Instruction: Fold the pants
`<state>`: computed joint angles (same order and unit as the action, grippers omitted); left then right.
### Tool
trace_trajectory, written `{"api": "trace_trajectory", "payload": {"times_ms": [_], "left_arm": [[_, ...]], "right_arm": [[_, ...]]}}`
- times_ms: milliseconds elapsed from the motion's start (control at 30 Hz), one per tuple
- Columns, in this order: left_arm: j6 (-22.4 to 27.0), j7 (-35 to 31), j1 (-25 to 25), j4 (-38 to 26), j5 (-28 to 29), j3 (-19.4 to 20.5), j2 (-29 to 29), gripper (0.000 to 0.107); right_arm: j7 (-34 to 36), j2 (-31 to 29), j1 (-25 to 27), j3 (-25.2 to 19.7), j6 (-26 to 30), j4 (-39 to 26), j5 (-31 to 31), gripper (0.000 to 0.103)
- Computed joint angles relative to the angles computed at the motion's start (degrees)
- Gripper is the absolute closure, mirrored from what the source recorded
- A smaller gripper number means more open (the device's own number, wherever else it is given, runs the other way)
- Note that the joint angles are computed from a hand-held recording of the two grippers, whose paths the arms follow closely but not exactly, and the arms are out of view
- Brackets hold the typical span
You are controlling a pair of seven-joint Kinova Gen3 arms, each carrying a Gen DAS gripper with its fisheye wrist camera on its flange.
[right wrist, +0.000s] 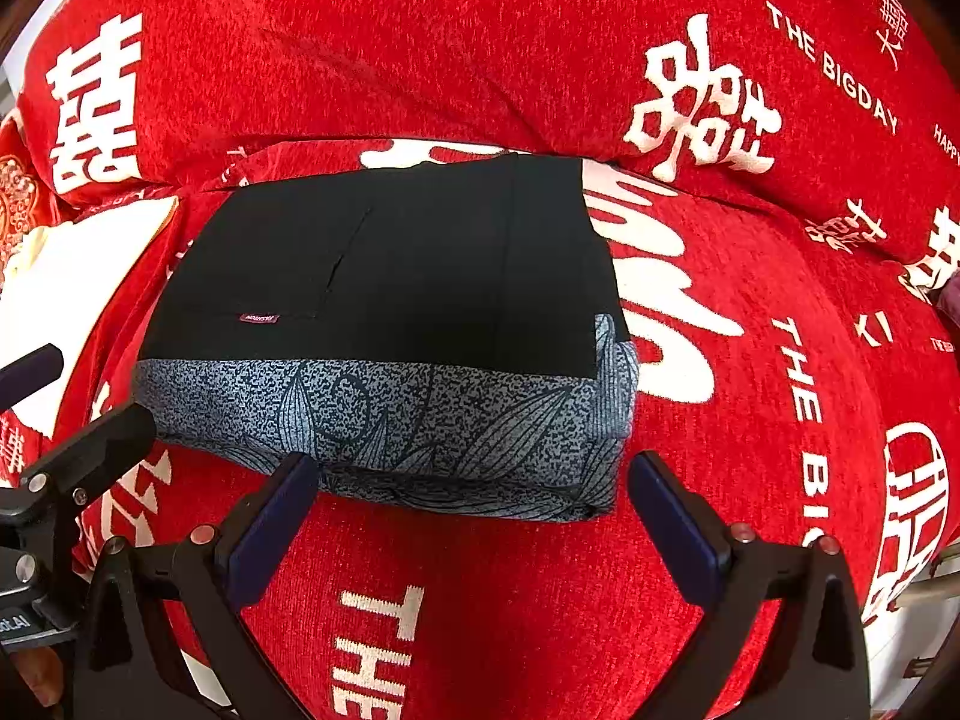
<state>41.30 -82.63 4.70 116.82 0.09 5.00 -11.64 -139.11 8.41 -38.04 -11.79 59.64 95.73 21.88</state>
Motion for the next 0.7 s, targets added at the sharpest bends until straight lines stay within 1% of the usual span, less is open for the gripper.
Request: {"api": "trace_trajectory", "payload": {"times_ms": [700], "left_arm": [[0.7,-0.2,0.0,-0.5,0.0,0.1,0.3,0.006]], "right_arm": [[0.5,0.1,0.2,0.1,-0.2,0.1,-0.4,0.000]]}}
